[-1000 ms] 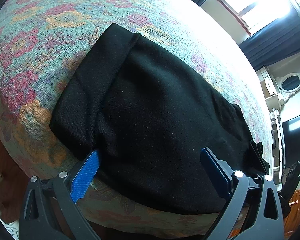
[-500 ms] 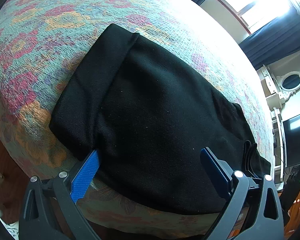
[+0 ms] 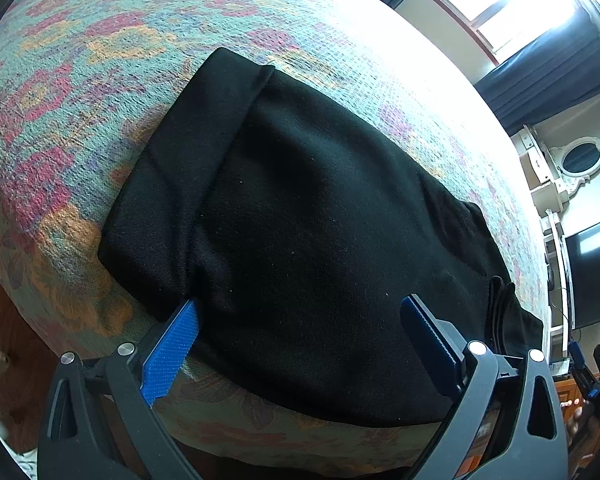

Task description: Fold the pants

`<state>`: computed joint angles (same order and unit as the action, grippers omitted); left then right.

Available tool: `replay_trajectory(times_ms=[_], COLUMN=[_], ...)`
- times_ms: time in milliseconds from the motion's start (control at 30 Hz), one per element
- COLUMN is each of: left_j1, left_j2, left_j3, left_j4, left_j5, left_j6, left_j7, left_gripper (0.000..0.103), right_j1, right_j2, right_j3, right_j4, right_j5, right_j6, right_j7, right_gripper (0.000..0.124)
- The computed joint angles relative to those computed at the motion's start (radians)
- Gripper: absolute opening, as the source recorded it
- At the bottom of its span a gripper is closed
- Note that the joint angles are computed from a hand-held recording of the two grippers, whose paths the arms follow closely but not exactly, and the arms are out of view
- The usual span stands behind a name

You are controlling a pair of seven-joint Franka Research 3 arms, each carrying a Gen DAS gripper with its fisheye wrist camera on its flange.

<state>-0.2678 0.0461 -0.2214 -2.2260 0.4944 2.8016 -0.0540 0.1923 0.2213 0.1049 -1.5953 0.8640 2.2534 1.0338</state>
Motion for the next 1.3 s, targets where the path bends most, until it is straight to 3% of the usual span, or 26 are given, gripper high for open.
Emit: replay_trajectory(times_ms=[200,433,500,533,600,667,800,967,1133,1233,1300], left_j1=[-0.002,-0.005,-0.009,-0.011,-0.013,-0.013,-0.01,-0.006,-0.011,-0.016,-0.017], left_j2=[0.004,0.007,0.014,0.017,0.02,0.019,0.015,0.001,0.012,0.023,0.023], left_j3=[0.0,-0.003,-0.004,-0.005,-0.004,-0.002,0.001,0.0,-0.004,-0.004,-0.002], left_j4=[0.006,0.013,0.027,0.033,0.038,0.036,0.024,0.004,0.026,0.039,0.035], left_j5=[0.001,-0.001,0.0,0.0,0.0,-0.002,0.002,0.0,0.009,0.015,0.02], left_j6=[0.0,-0.016,-0.034,-0.042,-0.05,-0.047,-0.024,-0.019,-0.042,-0.046,-0.038], left_j7=[-0.001,0.042,0.048,0.051,0.053,0.051,0.041,0.052,0.047,0.044,0.04], left_gripper=[0.098,0.098,0.098,0.098,0.098,0.098,0.098,0.098,0.098,0.098,0.098], right_j1=[-0.15,-0.272,-0.29,-0.297,-0.302,-0.312,-0.333,-0.379,-0.387,-0.356,-0.35], right_j2=[0.113,0.334,0.37,0.387,0.404,0.413,0.435,0.402,0.307,0.278,0.283], right_j3=[-0.081,0.008,0.035,0.045,0.05,0.057,0.074,0.087,0.053,0.02,0.014], right_j4=[0.076,0.226,0.251,0.263,0.267,0.261,0.271,0.208,0.075,0.032,0.024], right_j5=[0.035,0.18,0.216,0.227,0.224,0.236,0.272,0.345,0.37,0.356,0.374], right_j6=[-0.034,-0.146,-0.161,-0.174,-0.175,-0.169,-0.18,-0.232,-0.294,-0.257,-0.243], right_j7=[0.115,0.184,0.183,0.194,0.195,0.184,0.19,0.188,0.134,0.128,0.127], right_gripper=[0.077,0.076,0.064,0.041,0.029,0.023,0.023,0.036,0.039,0.02,0.017])
